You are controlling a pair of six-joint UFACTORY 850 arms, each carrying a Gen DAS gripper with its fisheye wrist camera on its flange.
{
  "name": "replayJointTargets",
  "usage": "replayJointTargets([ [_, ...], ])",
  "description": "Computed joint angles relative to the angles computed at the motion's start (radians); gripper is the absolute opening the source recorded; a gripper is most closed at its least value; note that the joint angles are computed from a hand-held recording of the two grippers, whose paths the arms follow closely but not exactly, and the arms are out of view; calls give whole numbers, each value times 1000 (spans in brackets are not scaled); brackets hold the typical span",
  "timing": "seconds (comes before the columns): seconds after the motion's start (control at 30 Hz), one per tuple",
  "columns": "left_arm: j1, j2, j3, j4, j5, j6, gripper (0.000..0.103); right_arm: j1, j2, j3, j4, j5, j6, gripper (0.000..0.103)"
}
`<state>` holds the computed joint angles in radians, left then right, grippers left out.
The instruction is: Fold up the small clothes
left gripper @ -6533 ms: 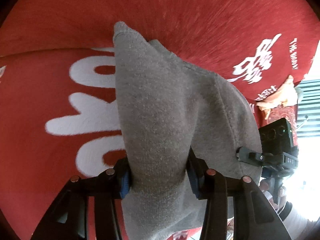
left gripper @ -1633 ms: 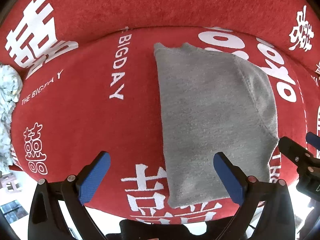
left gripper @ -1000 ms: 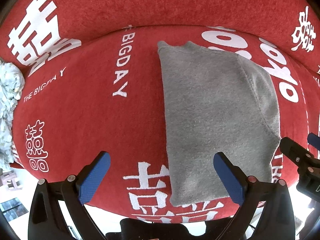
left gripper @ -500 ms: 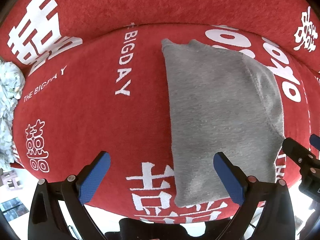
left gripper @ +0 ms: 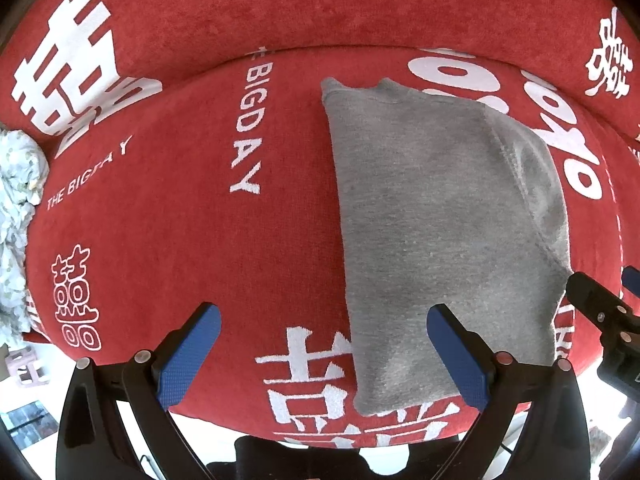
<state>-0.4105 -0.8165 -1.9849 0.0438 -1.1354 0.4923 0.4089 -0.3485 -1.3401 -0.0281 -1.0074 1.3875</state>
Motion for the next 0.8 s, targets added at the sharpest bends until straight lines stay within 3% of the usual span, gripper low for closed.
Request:
replayJointTargets([
  [0.53,5,3,3,-24,0,40,103,9,-5,-17,-20,-30,32,103],
  [0.8,-7,9,36,4,24,15,103,-1,-1,10,-17,7,19,103],
])
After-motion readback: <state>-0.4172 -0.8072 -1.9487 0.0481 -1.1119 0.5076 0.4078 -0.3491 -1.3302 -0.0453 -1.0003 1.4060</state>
